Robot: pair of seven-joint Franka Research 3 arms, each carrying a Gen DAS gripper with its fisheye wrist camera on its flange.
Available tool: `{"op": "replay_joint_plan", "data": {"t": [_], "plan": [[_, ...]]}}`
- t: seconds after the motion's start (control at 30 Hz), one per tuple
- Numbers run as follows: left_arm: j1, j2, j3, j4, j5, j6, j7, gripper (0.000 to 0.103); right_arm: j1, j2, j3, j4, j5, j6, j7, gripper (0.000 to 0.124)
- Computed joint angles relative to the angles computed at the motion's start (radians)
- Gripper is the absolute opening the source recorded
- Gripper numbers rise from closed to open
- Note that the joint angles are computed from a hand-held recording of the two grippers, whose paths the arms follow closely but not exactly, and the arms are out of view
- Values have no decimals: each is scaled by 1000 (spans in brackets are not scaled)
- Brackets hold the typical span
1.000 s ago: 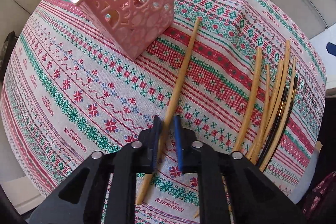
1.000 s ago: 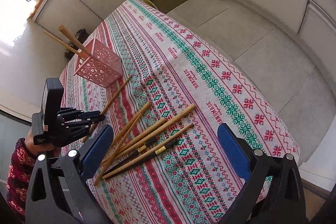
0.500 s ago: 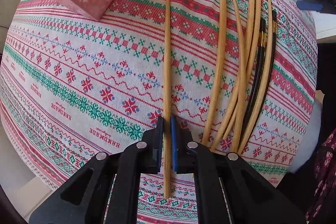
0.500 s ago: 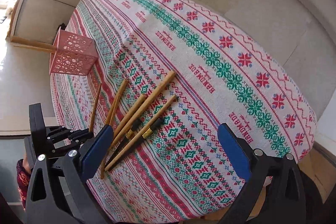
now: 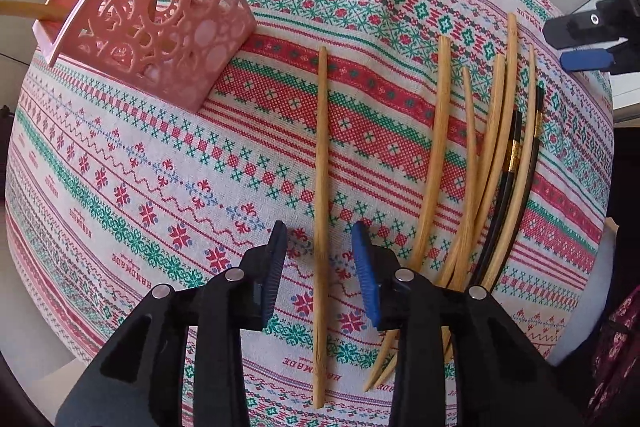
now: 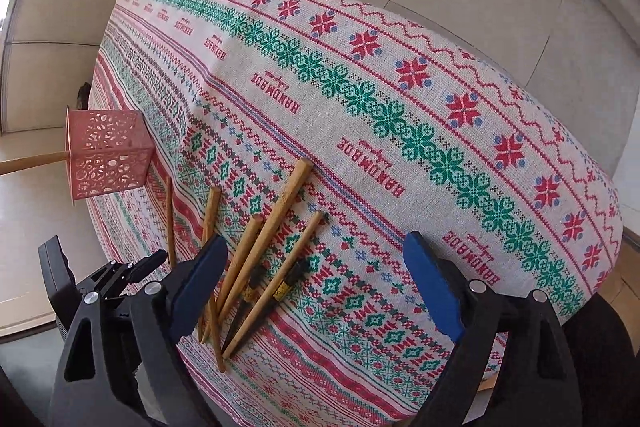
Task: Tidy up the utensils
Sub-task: 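Grasp a chopstick with the right tool while the left tool lifts its chopstick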
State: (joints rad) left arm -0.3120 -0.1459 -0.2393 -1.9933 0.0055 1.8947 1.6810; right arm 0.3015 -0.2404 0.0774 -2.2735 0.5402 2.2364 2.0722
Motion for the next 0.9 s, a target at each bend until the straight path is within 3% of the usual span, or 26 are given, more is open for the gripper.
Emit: {"op": "replay_joint_plan", "data": {"t": [0.03,0.07,0.13,0.2,0.23,0.27,0.43,0.67,0.9], "plan": [[0,10,-1,7,-2,5,-7,33,0,-4,-3,-4,12,-6,4,86],[0,19,3,17,-23,-1,5,21,1,-5,-6,-7,27,-10,8,85],[-5,26,-4,27,-29,-7,22,6,-1,-11,-7,-12,35,-29,25,80],[-11,27,-15,27,-10,-3,-1,6,4,-8,-13,-6,67,-52,28,58],[-14,17,-19,15,-8,9,-24,6,9,-4,-17,1,92,-70,16,53],[0,5,-33,1,-18,32,-44,6,16,-2,-17,6,117,-81,1,52],[-27,-130,1,-111,-90,121,-118,6,59,10,9,36,204,-44,-87,50],[-36,-184,7,-126,-55,111,-183,6,103,75,35,81,261,32,-137,51],[-26,-239,43,-178,-63,130,-154,6,118,151,55,135,197,83,-119,48]]}}
